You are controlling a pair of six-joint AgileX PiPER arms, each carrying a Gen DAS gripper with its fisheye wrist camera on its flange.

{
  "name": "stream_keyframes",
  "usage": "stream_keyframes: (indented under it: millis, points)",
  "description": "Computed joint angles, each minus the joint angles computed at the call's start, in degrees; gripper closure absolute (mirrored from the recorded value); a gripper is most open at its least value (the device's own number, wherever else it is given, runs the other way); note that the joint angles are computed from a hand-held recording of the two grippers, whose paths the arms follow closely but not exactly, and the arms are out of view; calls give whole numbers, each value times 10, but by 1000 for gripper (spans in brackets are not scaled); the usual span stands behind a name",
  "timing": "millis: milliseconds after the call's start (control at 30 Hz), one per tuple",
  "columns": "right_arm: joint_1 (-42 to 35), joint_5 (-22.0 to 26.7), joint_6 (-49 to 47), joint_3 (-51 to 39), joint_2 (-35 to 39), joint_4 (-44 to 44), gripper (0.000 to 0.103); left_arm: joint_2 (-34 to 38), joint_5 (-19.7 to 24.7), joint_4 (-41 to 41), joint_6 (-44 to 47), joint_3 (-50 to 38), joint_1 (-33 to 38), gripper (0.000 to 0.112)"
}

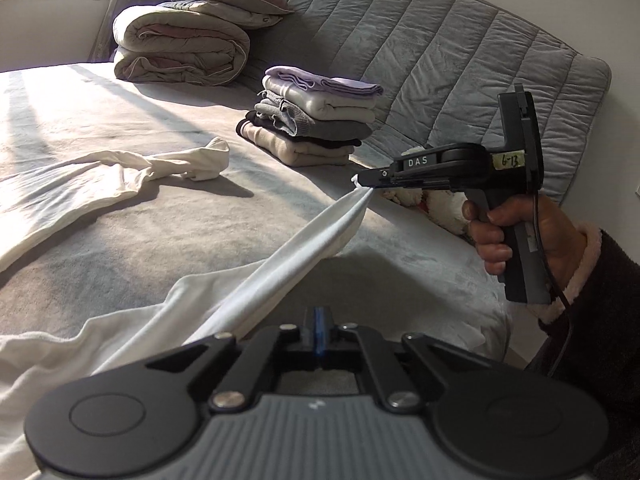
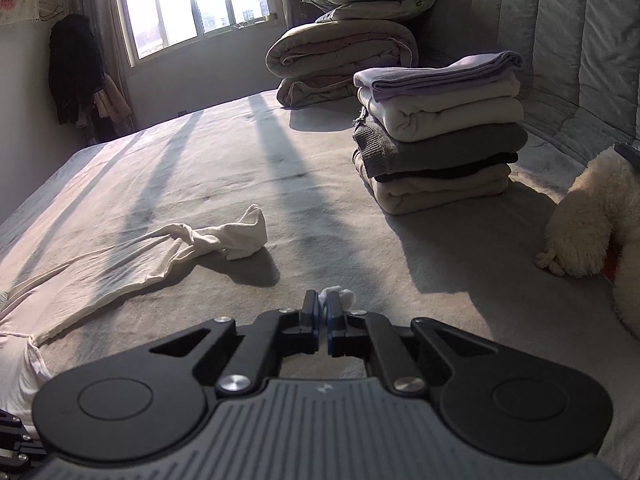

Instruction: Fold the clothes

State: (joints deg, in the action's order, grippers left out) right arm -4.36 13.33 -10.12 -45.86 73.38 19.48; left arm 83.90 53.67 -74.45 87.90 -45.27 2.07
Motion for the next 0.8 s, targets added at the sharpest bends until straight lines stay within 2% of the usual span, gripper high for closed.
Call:
stream_keyframes:
  millis: [133, 200, 267, 367, 433, 600, 633, 667, 733, 767, 800]
  points:
    - [-23, 48, -19, 41, -71, 11, 99, -11, 23, 11, 16, 5, 17, 109]
    - [-36, 73, -37, 63, -103, 29, 99, -10, 29, 19, 11, 1, 20, 99]
    - [-39, 85, -26, 85, -127, 16, 99, -8, 25, 27, 0, -2, 19, 91]
    - [-38, 101, 3, 125, -156, -19, 99, -2, 15, 38, -20, -6, 7, 87]
    - [-46, 112, -8, 143, -161, -9, 99, -2, 3, 41, -23, -3, -6, 84]
    - [-113, 174, -134, 161, -177, 82, 96, -11, -38, 55, -34, 7, -48, 77]
    - [-140, 192, -182, 159, -180, 119, 95, -13, -46, 54, -35, 9, -58, 77]
    - [-167, 210, -227, 157, -182, 152, 88, -16, -53, 51, -33, 11, -67, 76]
    - [-203, 219, -295, 154, -179, 200, 87, -19, -64, 44, -26, 12, -86, 73]
    - [-212, 214, -323, 154, -171, 222, 81, -20, -69, 41, -25, 11, -96, 71]
    - [-220, 208, -351, 154, -163, 243, 66, -19, -77, 38, -27, 9, -106, 70]
